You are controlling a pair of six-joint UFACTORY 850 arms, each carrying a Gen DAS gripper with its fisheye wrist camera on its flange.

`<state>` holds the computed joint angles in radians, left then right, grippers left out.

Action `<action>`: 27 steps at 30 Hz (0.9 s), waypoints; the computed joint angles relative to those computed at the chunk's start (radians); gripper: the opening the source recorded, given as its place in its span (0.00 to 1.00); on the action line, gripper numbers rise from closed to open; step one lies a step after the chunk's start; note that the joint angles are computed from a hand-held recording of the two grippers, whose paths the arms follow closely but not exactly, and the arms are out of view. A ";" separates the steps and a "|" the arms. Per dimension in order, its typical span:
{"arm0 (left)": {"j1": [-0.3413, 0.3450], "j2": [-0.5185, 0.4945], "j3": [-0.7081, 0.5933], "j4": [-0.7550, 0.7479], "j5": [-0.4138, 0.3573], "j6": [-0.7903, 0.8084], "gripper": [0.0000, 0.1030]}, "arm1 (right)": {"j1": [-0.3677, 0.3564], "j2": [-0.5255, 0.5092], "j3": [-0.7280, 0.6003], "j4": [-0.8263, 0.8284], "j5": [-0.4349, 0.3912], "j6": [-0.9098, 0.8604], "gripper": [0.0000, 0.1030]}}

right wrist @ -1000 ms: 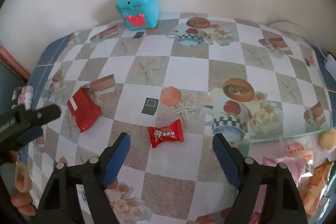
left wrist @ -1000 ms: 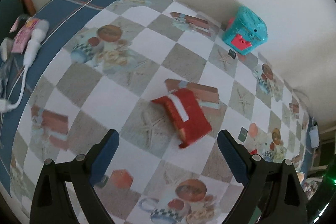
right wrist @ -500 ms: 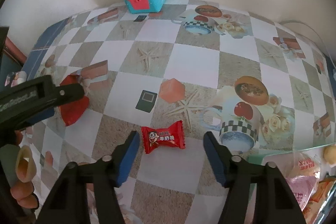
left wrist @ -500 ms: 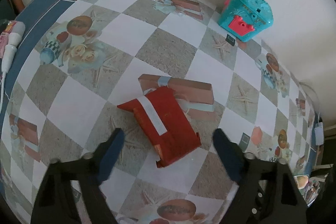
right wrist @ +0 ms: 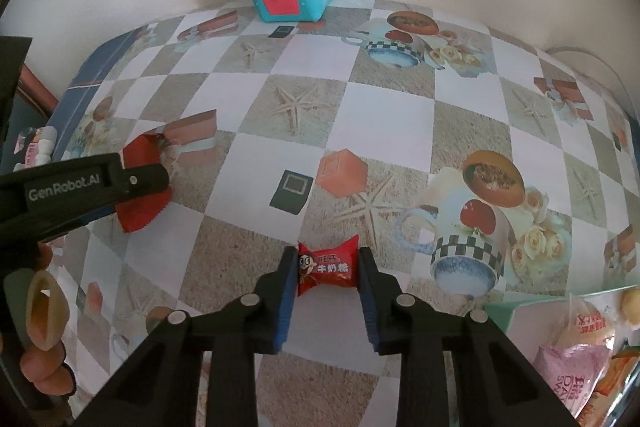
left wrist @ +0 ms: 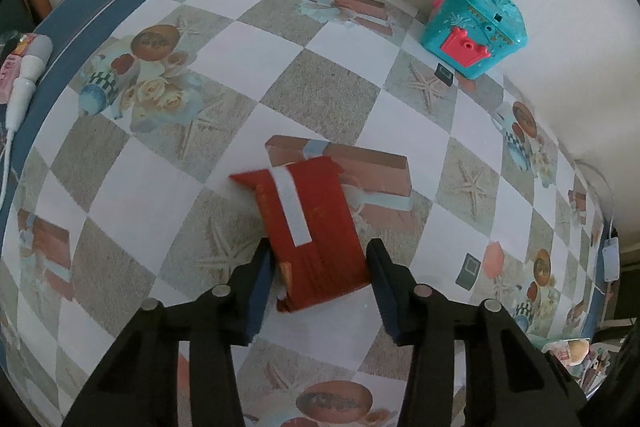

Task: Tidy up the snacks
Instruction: 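Close the left tool on the red box while the right tool holds the candy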

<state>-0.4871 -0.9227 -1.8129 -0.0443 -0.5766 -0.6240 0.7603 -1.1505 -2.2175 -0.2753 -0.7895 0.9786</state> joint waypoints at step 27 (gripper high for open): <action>-0.110 0.404 0.474 0.357 0.194 -0.539 0.42 | 0.114 0.309 0.395 -0.272 0.094 0.436 0.30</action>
<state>-0.5975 -0.5187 -1.3389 0.3131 -0.3825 -1.1635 0.8748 -0.8415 -1.8224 -0.5470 -0.6951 1.4146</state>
